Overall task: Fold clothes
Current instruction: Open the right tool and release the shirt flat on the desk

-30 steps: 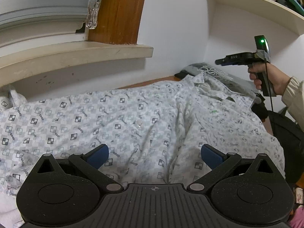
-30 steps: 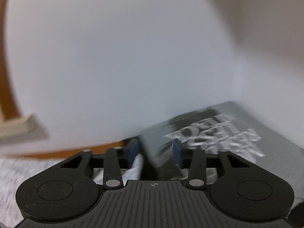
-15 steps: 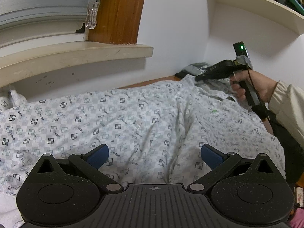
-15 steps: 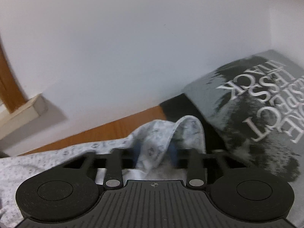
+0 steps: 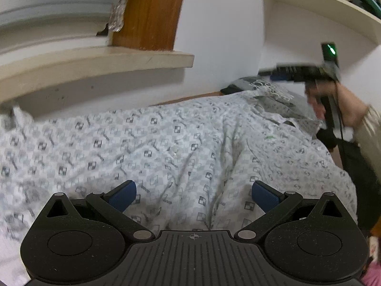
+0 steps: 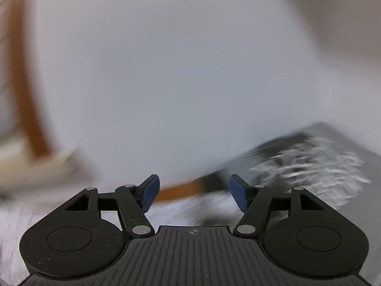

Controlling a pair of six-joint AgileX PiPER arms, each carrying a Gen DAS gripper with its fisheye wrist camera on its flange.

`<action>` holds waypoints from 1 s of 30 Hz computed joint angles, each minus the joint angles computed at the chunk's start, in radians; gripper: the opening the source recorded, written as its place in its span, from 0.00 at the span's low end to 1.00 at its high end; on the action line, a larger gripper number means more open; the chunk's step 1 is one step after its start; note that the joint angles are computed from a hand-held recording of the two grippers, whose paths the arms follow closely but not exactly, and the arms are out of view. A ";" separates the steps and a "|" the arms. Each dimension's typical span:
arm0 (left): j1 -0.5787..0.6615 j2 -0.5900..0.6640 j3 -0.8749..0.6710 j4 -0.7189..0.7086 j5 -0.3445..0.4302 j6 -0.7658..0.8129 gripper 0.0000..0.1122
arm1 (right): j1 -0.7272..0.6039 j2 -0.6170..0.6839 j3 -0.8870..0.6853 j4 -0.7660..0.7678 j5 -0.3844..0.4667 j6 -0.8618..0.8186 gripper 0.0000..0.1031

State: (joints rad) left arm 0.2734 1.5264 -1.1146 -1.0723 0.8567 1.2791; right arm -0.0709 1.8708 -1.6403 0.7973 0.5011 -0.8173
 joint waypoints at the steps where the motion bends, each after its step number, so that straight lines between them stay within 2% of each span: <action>1: -0.010 -0.011 0.009 0.012 -0.009 -0.011 0.92 | 0.023 -0.019 0.050 0.051 0.042 -0.085 0.63; 5: -0.072 -0.080 0.060 0.099 -0.063 -0.107 0.92 | 0.109 -0.075 0.221 0.246 0.127 -0.318 0.63; 8: -0.117 -0.139 0.110 0.144 -0.104 -0.168 0.92 | 0.179 -0.096 0.258 0.191 0.067 -0.314 0.64; 11: -0.140 -0.201 0.161 0.165 -0.138 -0.188 0.92 | 0.215 -0.095 0.254 0.081 0.015 -0.237 0.72; 15: -0.094 -0.241 0.183 0.133 -0.135 -0.164 0.92 | 0.206 -0.088 0.262 0.048 0.007 -0.225 0.75; 18: 0.015 -0.264 0.152 0.145 -0.074 -0.133 0.92 | 0.181 -0.056 0.245 0.043 0.033 -0.207 0.81; 20: 0.127 -0.279 0.131 0.146 -0.044 -0.097 0.92 | 0.186 -0.055 0.250 0.031 0.021 -0.204 0.82; 22: 0.268 -0.264 0.092 0.129 0.028 -0.055 0.92 | 0.208 -0.059 0.263 -0.008 -0.025 -0.179 0.86; 25: 0.444 -0.219 0.039 0.114 0.127 0.005 0.91 | 0.205 -0.069 0.275 -0.004 -0.029 -0.183 0.88; 28: 0.558 -0.194 0.030 0.115 0.197 0.089 0.84 | 0.203 -0.076 0.274 -0.019 -0.028 -0.170 0.88; 29: 0.581 -0.182 0.026 0.115 0.217 0.112 0.76 | 0.205 -0.076 0.272 -0.027 -0.031 -0.163 0.89; 30: 0.593 -0.169 0.017 0.127 0.240 0.118 0.63 | 0.216 -0.071 0.280 -0.020 -0.051 -0.169 0.89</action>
